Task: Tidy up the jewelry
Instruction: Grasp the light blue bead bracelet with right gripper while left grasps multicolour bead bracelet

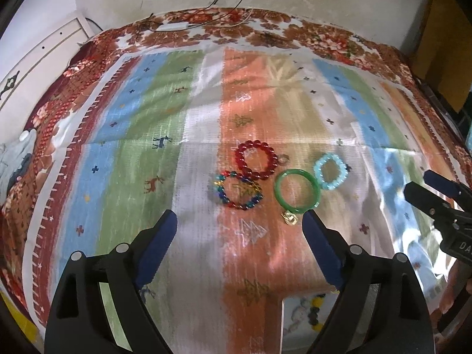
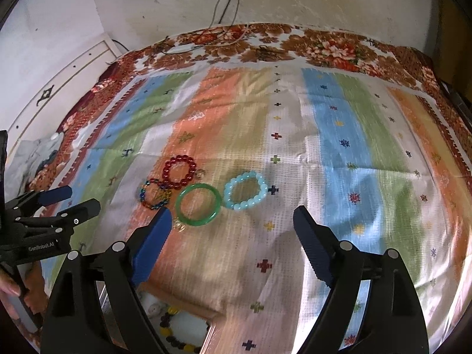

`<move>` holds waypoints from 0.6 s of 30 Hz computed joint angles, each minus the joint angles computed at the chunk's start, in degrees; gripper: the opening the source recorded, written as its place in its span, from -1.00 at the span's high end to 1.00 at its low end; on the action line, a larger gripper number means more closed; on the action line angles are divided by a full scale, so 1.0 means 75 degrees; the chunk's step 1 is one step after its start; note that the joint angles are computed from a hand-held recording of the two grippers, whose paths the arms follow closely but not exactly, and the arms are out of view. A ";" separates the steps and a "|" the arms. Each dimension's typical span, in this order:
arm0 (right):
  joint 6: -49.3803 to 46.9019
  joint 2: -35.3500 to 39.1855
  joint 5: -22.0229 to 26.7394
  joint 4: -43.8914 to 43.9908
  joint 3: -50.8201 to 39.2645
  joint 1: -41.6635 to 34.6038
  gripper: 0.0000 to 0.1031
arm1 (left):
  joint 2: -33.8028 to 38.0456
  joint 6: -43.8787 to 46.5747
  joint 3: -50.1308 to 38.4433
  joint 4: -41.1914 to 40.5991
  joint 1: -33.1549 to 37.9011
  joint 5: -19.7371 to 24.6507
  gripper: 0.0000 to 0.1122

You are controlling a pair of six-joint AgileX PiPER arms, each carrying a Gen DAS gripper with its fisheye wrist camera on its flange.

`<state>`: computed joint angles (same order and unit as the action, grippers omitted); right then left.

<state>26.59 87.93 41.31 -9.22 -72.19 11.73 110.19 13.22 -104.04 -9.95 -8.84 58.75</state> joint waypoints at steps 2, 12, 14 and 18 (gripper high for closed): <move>-0.0051 0.0143 0.0027 0.0011 -0.0133 -0.0089 -0.63 | 0.0254 -0.0111 -0.0306 0.0154 -0.0035 0.0098 -0.52; -0.0384 0.0931 0.0168 0.0233 -0.0732 -0.0558 -0.63 | 0.1394 -0.0435 -0.1709 0.0609 -0.0087 0.0680 -0.52; -0.0430 0.1089 0.0223 0.0238 -0.0868 -0.0606 -0.63 | 0.1631 -0.0451 -0.2004 0.0632 -0.0081 0.0853 -0.52; -0.0576 0.1373 0.0291 0.0371 -0.1070 -0.0749 -0.63 | 0.2045 -0.0551 -0.2547 0.0682 -0.0052 0.1169 -0.52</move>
